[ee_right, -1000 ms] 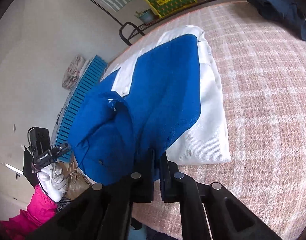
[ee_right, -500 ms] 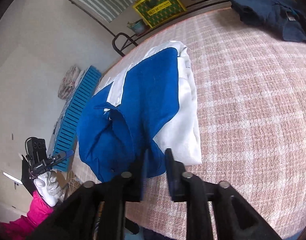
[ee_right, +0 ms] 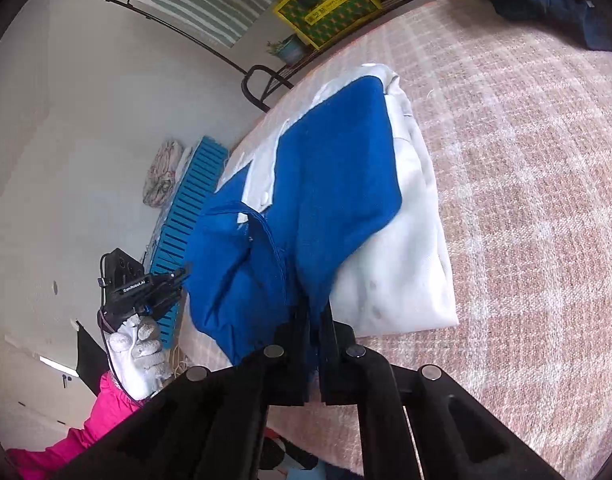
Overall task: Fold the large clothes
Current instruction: 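Pinch and smooth the blue folded bundle flat with both tools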
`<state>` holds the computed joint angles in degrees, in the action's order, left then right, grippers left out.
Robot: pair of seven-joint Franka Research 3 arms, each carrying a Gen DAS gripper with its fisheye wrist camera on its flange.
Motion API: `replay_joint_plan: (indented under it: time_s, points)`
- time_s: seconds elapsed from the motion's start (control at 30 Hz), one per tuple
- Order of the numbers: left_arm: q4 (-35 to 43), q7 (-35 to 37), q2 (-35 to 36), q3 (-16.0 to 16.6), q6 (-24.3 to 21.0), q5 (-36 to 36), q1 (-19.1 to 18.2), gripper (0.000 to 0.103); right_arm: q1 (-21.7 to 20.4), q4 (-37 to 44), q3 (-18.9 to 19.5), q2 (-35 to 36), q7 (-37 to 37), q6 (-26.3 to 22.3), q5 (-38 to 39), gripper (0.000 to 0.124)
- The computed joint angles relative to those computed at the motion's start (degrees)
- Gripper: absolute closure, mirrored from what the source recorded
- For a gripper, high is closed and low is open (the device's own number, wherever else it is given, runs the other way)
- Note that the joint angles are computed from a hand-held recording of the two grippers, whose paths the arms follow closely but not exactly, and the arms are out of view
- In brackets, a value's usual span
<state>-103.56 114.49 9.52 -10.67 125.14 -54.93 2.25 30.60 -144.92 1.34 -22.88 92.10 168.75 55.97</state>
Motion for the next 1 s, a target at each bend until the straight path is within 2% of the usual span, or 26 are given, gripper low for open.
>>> replay_joint_plan:
  time_s: [0.07,0.1,0.2,0.27,0.3,0.37,0.43,0.5,0.57,0.6,0.73,0.77,0.83,0.87,0.9,0.93,0.97,1.0]
  points:
    - [-0.79,-0.31,-0.22,0.36,1.43,5.16,-0.78,0.103,-1.16,-1.46,0.86,-1.93,0.66,-0.89,-2.50,0.124]
    - [-0.43,-1.64,0.90,0.48,1.58,7.72,-1.13,0.103,-3.25,-1.94,1.98,-1.76,3.18,-2.56,-5.69,0.124]
    - [0.08,-1.61,2.75,-0.30,2.12,9.33,-0.90,0.101,-5.32,-1.24,2.54,2.12,8.11,-5.44,-9.43,0.124]
    - [-0.35,-0.90,1.57,-0.57,2.59,10.58,-0.72,0.101,-7.65,-0.37,4.47,2.26,11.38,-6.82,-15.48,0.123]
    - [-0.75,-0.88,0.61,-0.46,3.05,11.86,-0.80,0.101,-8.56,0.06,5.04,1.43,12.66,-8.18,-18.35,0.118]
    - [-2.87,-0.22,-2.25,-0.21,6.23,12.83,-1.09,0.101,-13.16,0.38,8.74,-1.61,18.80,-10.41,-28.44,0.114]
    - [-5.07,2.06,-5.26,-0.04,9.17,9.98,-1.40,0.101,-14.85,-0.15,10.13,-5.04,21.49,-9.86,-34.06,0.110]
    - [-5.52,7.44,-7.09,0.29,7.31,2.99,-1.77,0.101,-10.93,0.39,7.07,-5.51,17.55,-6.71,-33.20,0.110]
    - [-4.66,11.94,-7.43,0.57,2.46,-1.93,-2.74,0.101,-6.61,2.99,4.08,-2.75,12.00,-5.01,-31.22,0.110]
    - [-4.20,13.13,-7.21,0.39,1.26,-2.30,-3.59,0.101,-4.62,4.45,2.79,-0.82,9.03,-4.47,-29.82,0.110]
    - [-0.12,12.27,-2.99,-0.90,-1.48,-0.51,-6.40,0.101,-2.20,11.09,1.26,7.86,1.39,-5.71,-24.88,0.110]
    - [0.94,10.94,-1.64,-1.24,-0.54,1.16,-6.97,0.101,-2.54,12.92,1.39,10.08,0.40,-6.01,-23.89,0.110]
    - [0.73,8.52,-0.41,-1.80,5.40,7.63,-8.56,0.101,-3.08,14.88,1.38,12.80,-2.23,-5.95,-20.24,0.110]
    - [0.78,6.00,0.60,-1.79,7.30,10.54,-8.91,0.101,-3.57,15.37,1.39,13.74,-2.15,-5.68,-19.97,0.109]
    - [1.32,3.66,1.96,-1.82,7.05,11.64,-8.54,0.101,-6.04,15.13,3.20,14.27,1.58,-5.04,-23.72,0.103]
    - [1.10,3.02,2.94,-2.02,6.42,11.14,-7.59,0.101,-8.77,14.05,4.67,13.88,9.08,-5.43,-31.49,0.102]
    - [1.03,2.56,3.46,-2.36,6.04,10.73,-6.85,0.101,-11.60,13.89,6.08,14.26,13.82,-7.41,-35.36,0.102]
    - [0.85,2.88,3.55,-2.78,5.44,10.17,-6.12,0.101,-12.42,13.71,5.78,14.64,15.89,-9.80,-35.20,0.108]
